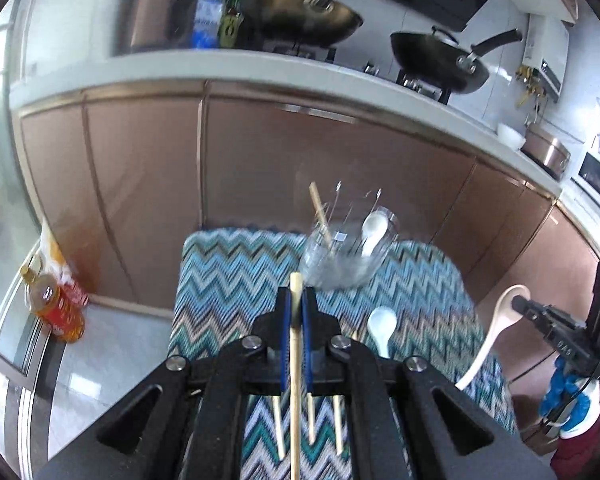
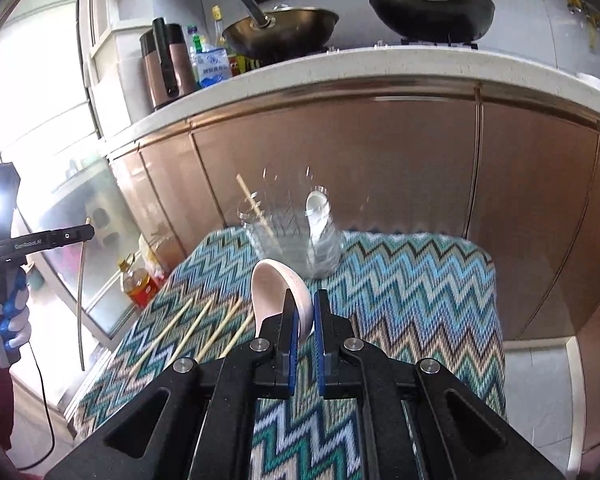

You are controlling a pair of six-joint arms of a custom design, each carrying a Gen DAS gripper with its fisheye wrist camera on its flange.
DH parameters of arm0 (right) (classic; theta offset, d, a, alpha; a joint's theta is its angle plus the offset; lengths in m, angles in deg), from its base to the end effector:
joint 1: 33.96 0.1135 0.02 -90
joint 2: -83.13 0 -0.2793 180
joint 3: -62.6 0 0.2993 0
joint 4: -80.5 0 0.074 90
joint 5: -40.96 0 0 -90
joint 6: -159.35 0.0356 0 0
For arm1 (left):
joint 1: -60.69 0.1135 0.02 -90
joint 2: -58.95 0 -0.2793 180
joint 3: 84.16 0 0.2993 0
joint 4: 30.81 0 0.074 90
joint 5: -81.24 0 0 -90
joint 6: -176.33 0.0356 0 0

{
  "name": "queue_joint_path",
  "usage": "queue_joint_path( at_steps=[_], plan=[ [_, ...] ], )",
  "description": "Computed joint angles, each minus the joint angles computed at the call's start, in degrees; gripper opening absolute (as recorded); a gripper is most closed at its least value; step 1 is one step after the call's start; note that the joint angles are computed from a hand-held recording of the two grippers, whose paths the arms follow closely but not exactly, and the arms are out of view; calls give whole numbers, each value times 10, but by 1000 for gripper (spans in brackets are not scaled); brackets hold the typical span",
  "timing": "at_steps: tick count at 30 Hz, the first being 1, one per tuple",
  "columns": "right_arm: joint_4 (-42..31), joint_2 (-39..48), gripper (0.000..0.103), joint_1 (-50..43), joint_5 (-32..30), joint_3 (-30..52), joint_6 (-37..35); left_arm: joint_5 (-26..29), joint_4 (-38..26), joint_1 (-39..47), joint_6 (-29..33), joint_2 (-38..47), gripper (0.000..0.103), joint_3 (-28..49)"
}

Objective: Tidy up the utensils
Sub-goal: 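Lift the chopstick with left tool while right tool carries the pink spoon to the holder, then release the chopstick into the holder with left tool while right tool releases the spoon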

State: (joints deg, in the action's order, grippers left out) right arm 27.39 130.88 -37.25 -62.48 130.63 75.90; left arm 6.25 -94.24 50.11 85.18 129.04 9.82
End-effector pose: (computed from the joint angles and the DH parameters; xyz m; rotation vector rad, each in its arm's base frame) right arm 0.2044 -0.0035 0.3651 0.0465 2.1390 0.2846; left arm 0.2756 -0.0609 0.4283 0.3256 2.2409 -0.4050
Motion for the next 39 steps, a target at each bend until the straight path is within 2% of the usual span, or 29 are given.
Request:
queue_joint_path(
  at_steps=[5, 15, 19, 26, 33, 37, 39],
  plan=[
    [69, 63, 7, 15, 42, 39, 3, -32, 64, -45, -39, 44, 5, 45],
    [216, 220, 7, 41, 116, 144, -7, -119, 290, -103, -145, 171, 5, 143],
    [259, 282, 7, 47, 138, 176, -11, -155, 355, -115, -180, 236, 5, 184],
    [332, 365, 7, 62, 185, 184, -40, -224, 428, -138, -182, 336, 5, 213],
    [392, 405, 7, 89, 227, 165, -74, -265, 508, -151, -157, 373, 5, 169],
    [412, 423, 7, 99, 235, 152, -85, -273, 527, -152, -150, 391, 5, 152],
    [415, 429, 11, 98, 230, 144, -79, -263, 526, -147, -152, 396, 6, 148]
  ],
)
